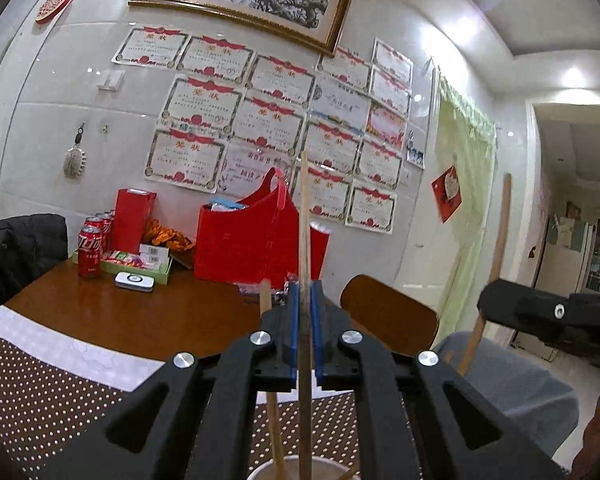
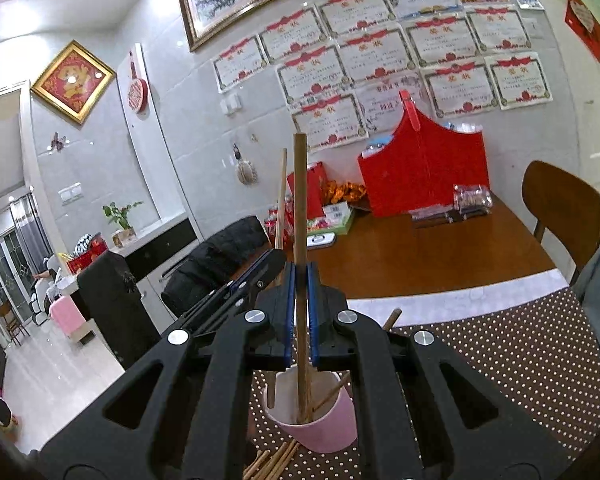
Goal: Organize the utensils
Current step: 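Drop the chopsticks into the pink cup by opening both tools, then return both open tools to the remaining chopsticks on the cloth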
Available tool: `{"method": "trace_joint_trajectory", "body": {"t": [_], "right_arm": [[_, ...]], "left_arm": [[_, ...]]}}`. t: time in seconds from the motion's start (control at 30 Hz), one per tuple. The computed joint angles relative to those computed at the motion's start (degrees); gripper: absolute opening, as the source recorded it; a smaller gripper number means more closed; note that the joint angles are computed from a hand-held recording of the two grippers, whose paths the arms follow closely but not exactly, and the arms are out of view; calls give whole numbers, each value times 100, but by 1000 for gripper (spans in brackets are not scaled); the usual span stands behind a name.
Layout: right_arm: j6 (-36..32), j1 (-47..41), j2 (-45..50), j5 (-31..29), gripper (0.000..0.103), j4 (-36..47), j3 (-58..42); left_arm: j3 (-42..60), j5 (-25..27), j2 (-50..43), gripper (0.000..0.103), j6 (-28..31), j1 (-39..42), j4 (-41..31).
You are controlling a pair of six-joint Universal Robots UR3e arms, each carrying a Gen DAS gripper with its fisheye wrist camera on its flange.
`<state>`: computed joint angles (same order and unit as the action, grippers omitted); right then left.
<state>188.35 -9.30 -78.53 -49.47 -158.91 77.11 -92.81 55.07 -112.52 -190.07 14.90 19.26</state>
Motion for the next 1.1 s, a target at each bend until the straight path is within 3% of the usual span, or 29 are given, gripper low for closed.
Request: {"method": "trace_joint_trajectory", "body": {"t": [0.23, 0.27, 0.3, 0.33, 0.37, 0.4, 0.47, 0.57, 0.73, 1.0, 1.07, 1.1], "right_arm": [[-315, 171, 213, -181, 7, 564, -257], [-339, 163, 258, -133, 8, 783, -361], [-344, 150, 273, -105, 18, 951, -421], [-300, 120, 265, -89, 35, 1023, -434], [-235, 85, 251, -74, 85, 988, -410], [-40, 23, 151, -95, 97, 666, -211], [203, -105, -56, -96, 97, 165, 96], [444, -282, -225, -14, 97, 26, 212], [503, -287, -367, -217, 97, 267, 147], [56, -104, -1303, -522, 97, 968, 742], [-27, -128, -1657, -509, 97, 1193, 1043], [-91, -134, -1880, -516, 97, 1304, 1254]], "left_arm": [[-484, -8, 132, 7, 192, 66, 11], [-583, -66, 212, 18, 254, 108, -67], [-682, -119, 303, 28, 293, 154, -141], [-773, -109, 367, 45, 288, 177, -120], [-954, -76, 494, 53, 264, 236, -13], [-1080, -85, 599, 56, 277, 287, 46], [-1278, -155, 825, 71, 320, 400, 33], [-1668, -290, 1307, 73, 417, 639, -59], [-2297, -288, 2397, 73, 936, 1008, -902], [-3342, -1098, 4571, 77, 2030, 2350, -3026], [-3471, -1446, 5170, 77, 2448, 2804, -3887], [-3550, -1740, 5662, 77, 2854, 3192, -4654]]}}
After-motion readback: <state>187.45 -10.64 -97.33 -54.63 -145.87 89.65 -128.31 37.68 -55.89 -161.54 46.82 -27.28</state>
